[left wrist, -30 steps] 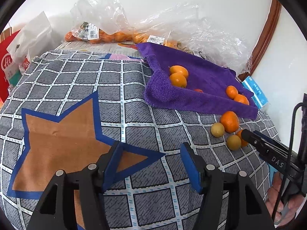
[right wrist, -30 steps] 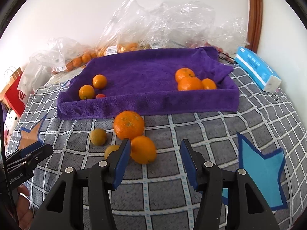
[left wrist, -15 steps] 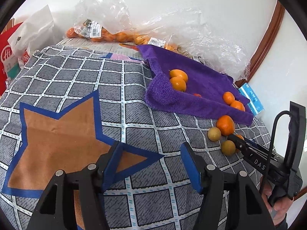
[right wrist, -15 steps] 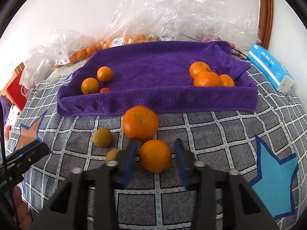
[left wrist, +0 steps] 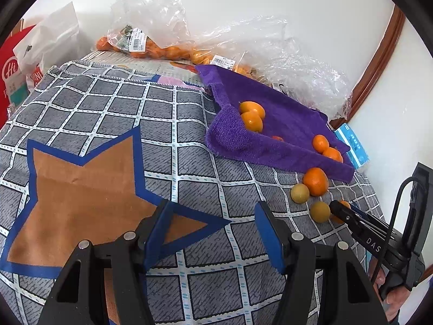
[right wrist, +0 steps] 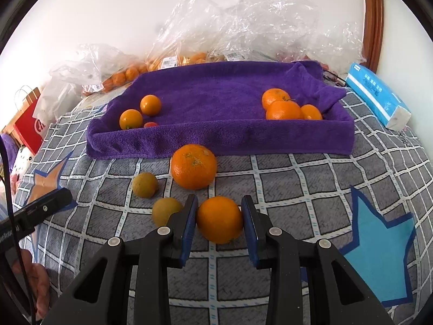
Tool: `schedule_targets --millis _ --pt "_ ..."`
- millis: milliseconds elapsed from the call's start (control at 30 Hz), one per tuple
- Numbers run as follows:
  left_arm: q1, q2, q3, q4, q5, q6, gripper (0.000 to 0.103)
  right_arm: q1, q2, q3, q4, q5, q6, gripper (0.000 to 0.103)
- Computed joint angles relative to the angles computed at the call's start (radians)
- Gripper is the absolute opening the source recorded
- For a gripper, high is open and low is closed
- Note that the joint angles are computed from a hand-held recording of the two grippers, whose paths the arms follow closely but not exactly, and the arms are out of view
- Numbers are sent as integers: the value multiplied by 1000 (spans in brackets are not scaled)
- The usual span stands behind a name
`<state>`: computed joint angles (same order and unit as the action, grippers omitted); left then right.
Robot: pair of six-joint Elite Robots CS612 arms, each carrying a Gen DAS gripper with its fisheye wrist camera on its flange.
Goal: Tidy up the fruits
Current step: 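Grasp a mandarin with right gripper while left gripper closes on a yellow-green fruit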
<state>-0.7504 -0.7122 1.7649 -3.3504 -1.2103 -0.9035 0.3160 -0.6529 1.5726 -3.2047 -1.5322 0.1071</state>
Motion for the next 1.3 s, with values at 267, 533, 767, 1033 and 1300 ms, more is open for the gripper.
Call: schedule_targets --millis 267,533,767,1033,1300 --pt "1 3 3 -18 -1 -13 60 -16 -10 13 16 -4 24 33" --pt "-2 -1 2 5 8 -5 61 -45 -19 44 10 25 53 33" --pt "-14 -11 -9 91 51 -1 60 -62 -24 64 -25 28 66 33" --pt "-26 -18 -37 147 34 -18 56 -94 -32 93 -51 53 76 33" --pt "-25 17 -149 212 -50 60 34 -121 -31 114 -91 68 111 33"
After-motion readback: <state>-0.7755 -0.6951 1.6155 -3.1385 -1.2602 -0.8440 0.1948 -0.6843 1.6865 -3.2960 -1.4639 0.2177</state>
